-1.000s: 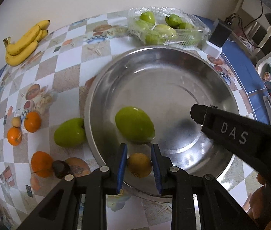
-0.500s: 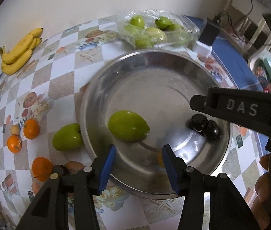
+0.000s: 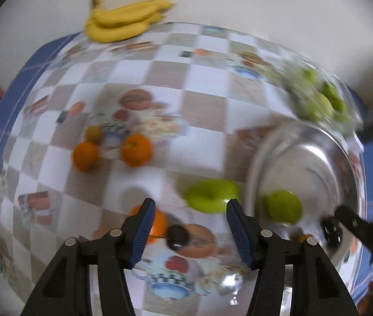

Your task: Organize fruits

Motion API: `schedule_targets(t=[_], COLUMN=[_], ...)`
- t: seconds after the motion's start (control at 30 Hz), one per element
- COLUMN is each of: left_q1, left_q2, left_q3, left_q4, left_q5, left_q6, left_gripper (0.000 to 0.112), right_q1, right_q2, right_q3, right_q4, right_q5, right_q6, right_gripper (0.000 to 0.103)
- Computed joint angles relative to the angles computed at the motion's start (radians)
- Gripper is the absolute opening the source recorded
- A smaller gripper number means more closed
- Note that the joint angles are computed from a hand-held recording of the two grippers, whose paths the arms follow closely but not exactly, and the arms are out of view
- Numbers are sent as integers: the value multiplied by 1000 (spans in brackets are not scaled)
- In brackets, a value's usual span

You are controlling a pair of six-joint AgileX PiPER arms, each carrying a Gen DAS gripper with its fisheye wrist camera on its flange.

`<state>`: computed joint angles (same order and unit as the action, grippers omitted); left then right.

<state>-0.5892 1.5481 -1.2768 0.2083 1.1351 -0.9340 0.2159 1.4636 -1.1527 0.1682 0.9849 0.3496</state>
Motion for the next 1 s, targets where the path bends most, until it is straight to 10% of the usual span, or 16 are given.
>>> schedule_targets(t=[0.33, 0.47, 1.0], left_q1=[91, 73, 93], left_q2=[-54, -60, -76], left_q3=[63, 72, 93], left_q4=[-13, 41, 43], left_q5=[-25, -11, -32], left_q6=[14, -31, -31], left_gripper=[75, 103, 103], right_q1=[58, 59, 87], right_q2=[-7, -5, -13], right_q3=[-21, -11, 2], right_q4=[-18, -30, -66], right_q5=[7, -6, -39], right_q6=[8, 18, 30], right_gripper=[54, 73, 101])
